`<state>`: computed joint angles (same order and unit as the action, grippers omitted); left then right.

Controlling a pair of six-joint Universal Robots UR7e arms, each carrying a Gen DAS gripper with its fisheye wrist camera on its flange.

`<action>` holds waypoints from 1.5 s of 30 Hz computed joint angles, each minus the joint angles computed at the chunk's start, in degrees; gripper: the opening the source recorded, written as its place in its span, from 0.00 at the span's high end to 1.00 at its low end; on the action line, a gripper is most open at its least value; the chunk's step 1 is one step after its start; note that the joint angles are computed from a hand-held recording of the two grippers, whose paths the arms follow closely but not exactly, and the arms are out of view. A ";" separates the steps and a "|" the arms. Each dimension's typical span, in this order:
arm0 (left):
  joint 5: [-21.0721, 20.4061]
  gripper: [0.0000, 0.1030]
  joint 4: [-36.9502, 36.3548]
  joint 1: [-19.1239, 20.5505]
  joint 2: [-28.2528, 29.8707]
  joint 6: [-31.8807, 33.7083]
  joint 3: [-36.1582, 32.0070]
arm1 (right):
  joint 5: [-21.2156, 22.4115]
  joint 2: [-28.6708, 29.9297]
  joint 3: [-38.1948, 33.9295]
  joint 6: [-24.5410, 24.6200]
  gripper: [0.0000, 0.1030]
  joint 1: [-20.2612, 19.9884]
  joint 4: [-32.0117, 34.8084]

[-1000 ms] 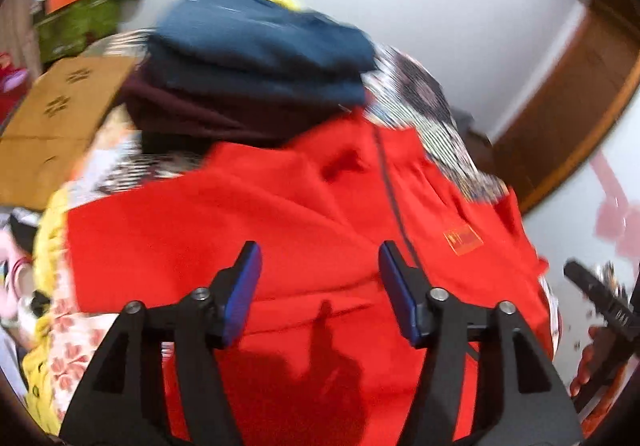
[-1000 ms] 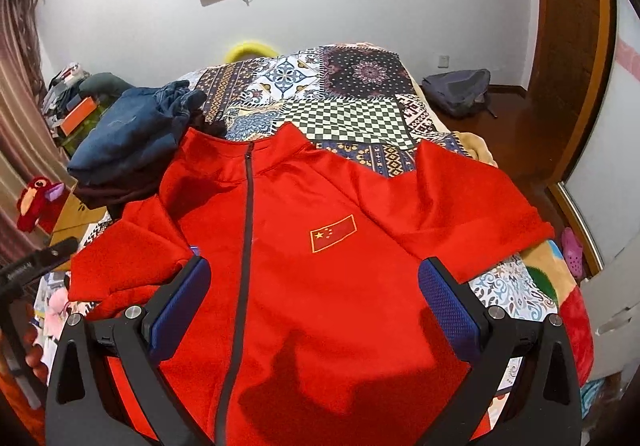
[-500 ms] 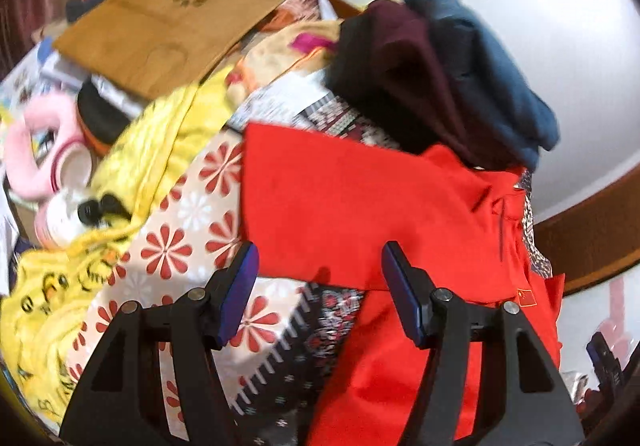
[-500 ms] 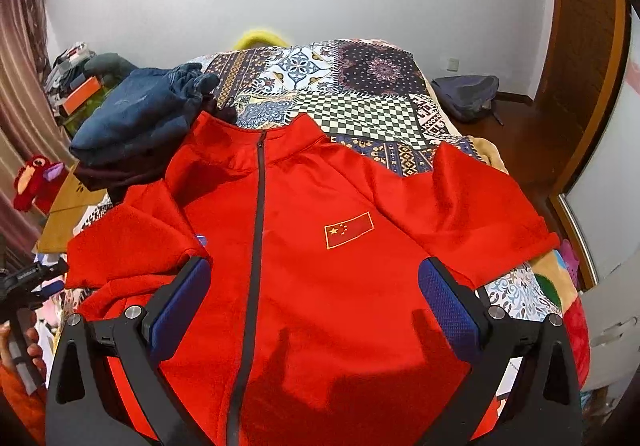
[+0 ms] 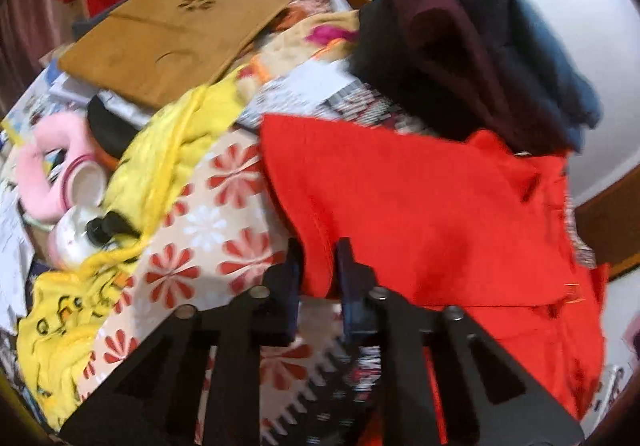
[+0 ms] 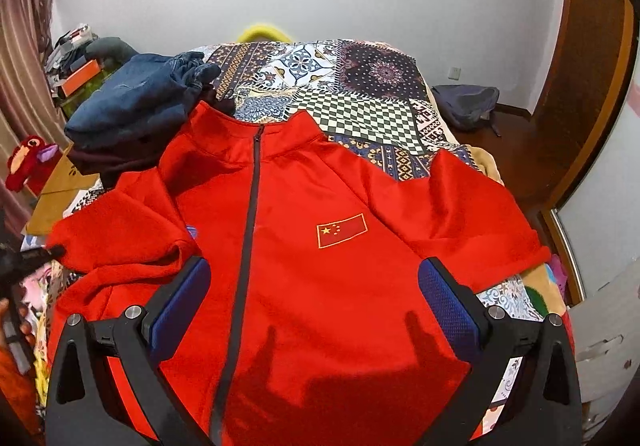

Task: Fold large clothes

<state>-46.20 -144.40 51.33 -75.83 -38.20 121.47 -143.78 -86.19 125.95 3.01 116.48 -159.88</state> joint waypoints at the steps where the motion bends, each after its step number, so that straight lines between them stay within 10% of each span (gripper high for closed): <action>1: 0.01 0.90 -0.24 -0.69 0.14 0.71 -0.57 | 0.08 -0.14 0.05 -0.14 0.00 -0.19 -0.01; 13: -7.62 0.91 -10.89 -12.75 11.20 22.86 -15.48 | 2.63 -3.46 1.14 -2.89 0.00 -2.33 -1.73; 29: -27.38 0.91 2.23 -18.03 33.49 32.80 -35.10 | 5.62 -13.22 2.82 -0.82 0.00 -8.16 4.45; 34: -26.51 0.82 5.95 -19.68 34.13 34.06 -35.00 | 12.86 -15.13 2.31 1.47 0.00 -11.63 8.08; 36: -24.64 0.48 5.49 -19.94 32.48 34.16 -33.04 | 15.76 -15.29 1.92 1.96 0.00 -12.86 9.23; 38: -21.12 0.37 2.81 -20.21 30.57 34.64 -30.00 | 17.02 -14.60 1.45 1.63 0.00 -13.45 9.43; 45: -12.02 0.34 8.27 -16.57 23.59 31.77 -24.40 | 22.39 -11.18 -1.12 1.27 0.09 -16.95 12.32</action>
